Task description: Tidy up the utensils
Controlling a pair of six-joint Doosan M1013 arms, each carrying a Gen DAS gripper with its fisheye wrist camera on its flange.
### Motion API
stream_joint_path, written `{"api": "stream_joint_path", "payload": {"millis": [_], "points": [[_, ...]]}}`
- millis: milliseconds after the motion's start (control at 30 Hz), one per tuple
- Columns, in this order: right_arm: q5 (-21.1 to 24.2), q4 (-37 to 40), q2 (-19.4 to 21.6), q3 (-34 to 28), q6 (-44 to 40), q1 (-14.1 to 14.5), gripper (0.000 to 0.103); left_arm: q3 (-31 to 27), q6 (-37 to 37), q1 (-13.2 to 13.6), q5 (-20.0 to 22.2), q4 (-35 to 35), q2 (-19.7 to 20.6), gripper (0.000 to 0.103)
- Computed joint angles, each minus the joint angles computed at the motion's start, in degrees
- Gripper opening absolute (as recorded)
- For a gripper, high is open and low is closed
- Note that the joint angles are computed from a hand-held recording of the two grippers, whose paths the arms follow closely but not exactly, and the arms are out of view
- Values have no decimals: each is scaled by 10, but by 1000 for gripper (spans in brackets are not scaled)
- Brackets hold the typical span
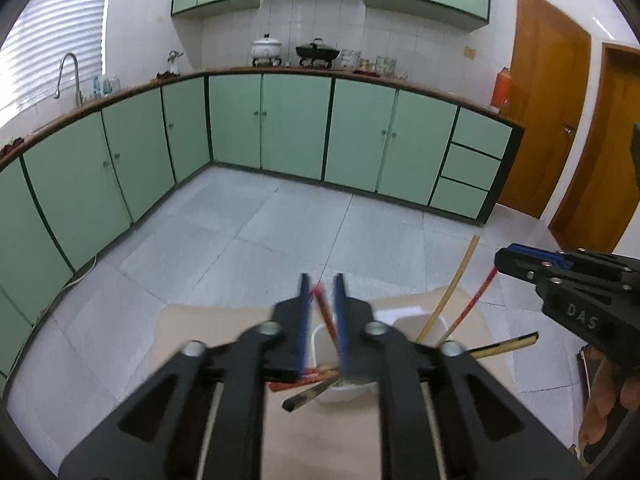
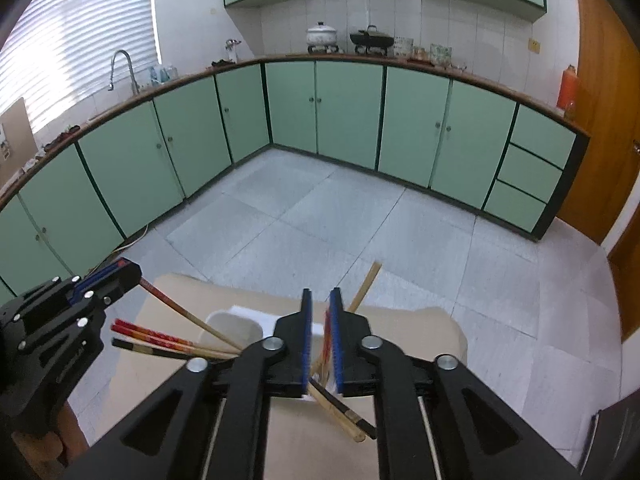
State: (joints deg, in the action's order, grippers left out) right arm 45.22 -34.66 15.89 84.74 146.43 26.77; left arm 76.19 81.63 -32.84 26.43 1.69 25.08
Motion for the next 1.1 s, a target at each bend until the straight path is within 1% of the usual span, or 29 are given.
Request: {"api": "stream_joint_path", "payload": {"millis": [67, 100, 167, 267, 300, 367, 400, 433, 467, 500, 533, 567, 600, 633, 667, 733, 767, 833, 933, 967, 1000, 1033, 1067, 1100], "points": [[-12, -3, -10, 12, 12, 1, 21, 7, -5, 1, -4, 10, -5, 39], [-17, -1, -13, 14, 12, 0, 21, 15, -8, 1, -9, 16, -11, 42], [-28, -9, -24, 26, 25, 4, 25, 26, -21, 0, -13, 34, -21, 54], [-37, -35, -44, 44, 52, 16, 28, 50, -34, -1, -24, 51, -41, 65], [-39, -48, -51, 50, 66, 22, 30, 62, -46, -3, -30, 67, -50, 67], [-38, -81, -66, 66, 102, 38, 41, 89, -69, -5, -44, 93, -72, 76], [-36, -105, -72, 73, 123, 46, 43, 95, -77, -7, -45, 102, -78, 77], [-33, -125, -78, 79, 139, 55, 48, 111, -88, -9, -48, 117, -91, 78], [-34, -142, -85, 86, 151, 64, 49, 120, -91, -10, -49, 121, -99, 80], [-30, -165, -94, 97, 172, 77, 51, 130, -93, -11, -51, 123, -108, 80], [-25, -187, -102, 106, 195, 90, 56, 147, -108, -13, -53, 137, -123, 81], [-20, -212, -111, 117, 226, 104, 64, 159, -119, -15, -57, 147, -132, 82], [-13, -227, -116, 124, 242, 114, 67, 172, -136, -17, -61, 165, -143, 83], [-4, -250, -122, 133, 268, 129, 71, 191, -167, -21, -69, 201, -159, 86], [11, -279, -130, 147, 302, 149, 76, 209, -192, -24, -77, 231, -173, 88], [28, -313, -141, 166, 339, 178, 80, 245, -254, -30, -85, 297, -203, 89], [47, -330, -145, 175, 358, 198, 82, 260, -277, -33, -86, 320, -216, 89], [75, -354, -149, 187, 389, 227, 86, 292, -303, -38, -87, 345, -244, 90], [132, -380, -150, 202, 428, 281, 88, 333, -313, -46, -75, 351, -284, 91], [161, -386, -149, 205, 437, 303, 90, 345, -331, -49, -70, 364, -296, 91], [180, -390, -147, 207, 448, 319, 91, 358, -351, -51, -67, 373, -311, 92], [202, -395, -145, 209, 459, 338, 93, 373, -349, -51, -66, 358, -329, 93], [224, -397, -142, 210, 469, 357, 94, 381, -341, -49, -67, 346, -338, 94], [238, -397, -141, 212, 479, 370, 95, 394, -363, -53, -57, 365, -354, 94]]}}
